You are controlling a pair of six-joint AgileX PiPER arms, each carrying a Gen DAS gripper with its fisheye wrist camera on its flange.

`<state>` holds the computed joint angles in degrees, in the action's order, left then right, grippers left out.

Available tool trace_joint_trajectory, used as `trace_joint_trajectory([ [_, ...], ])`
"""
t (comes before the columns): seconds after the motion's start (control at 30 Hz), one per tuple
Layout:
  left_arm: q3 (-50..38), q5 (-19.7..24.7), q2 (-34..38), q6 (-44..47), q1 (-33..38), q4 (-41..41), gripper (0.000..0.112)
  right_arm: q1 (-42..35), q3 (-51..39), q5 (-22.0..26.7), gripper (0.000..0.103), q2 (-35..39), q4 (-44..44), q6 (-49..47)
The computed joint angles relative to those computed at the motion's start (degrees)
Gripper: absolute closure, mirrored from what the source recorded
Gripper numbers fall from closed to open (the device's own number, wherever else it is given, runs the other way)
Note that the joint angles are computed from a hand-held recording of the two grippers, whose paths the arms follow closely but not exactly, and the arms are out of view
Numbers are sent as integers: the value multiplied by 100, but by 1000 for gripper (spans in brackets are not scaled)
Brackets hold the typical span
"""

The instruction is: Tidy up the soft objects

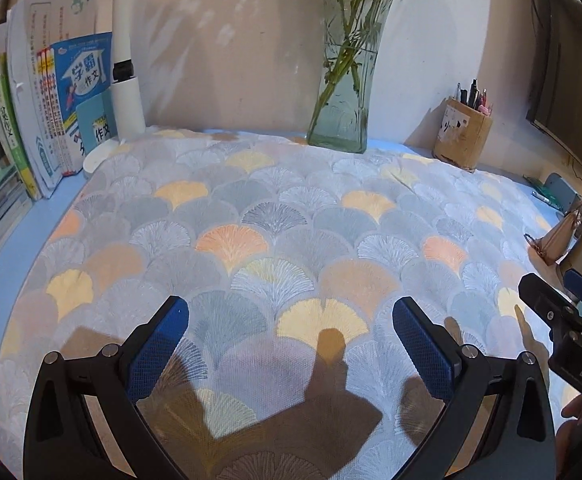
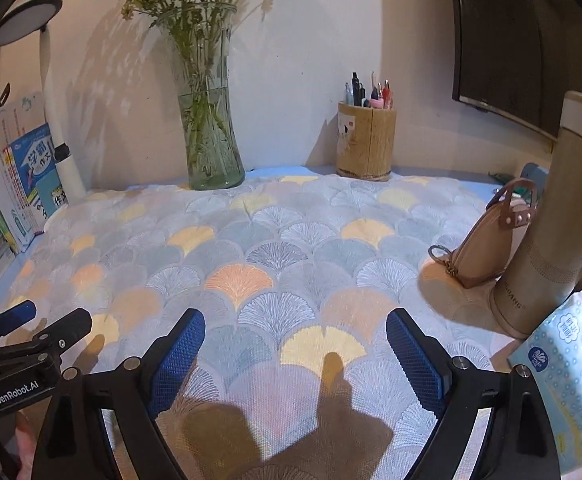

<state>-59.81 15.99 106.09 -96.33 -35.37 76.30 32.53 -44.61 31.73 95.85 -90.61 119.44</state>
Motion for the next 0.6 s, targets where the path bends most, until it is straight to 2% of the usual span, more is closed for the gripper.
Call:
trace_joint_trajectory([
  [0.17,6,114,-3,-177,-37,174,10,119,-3,189,7,36,-50,-19],
  [0.3,63,726,-32,-786,-288,717,10,202,11,301,5,51,-102,27],
  [0.4,6,900,8,-653,-372,657,10,223,-9,324,5,75,-76,-20],
  [0.6,19,861,-12,-663,-341,658,10,227,11,330,4,70,-94,-9],
])
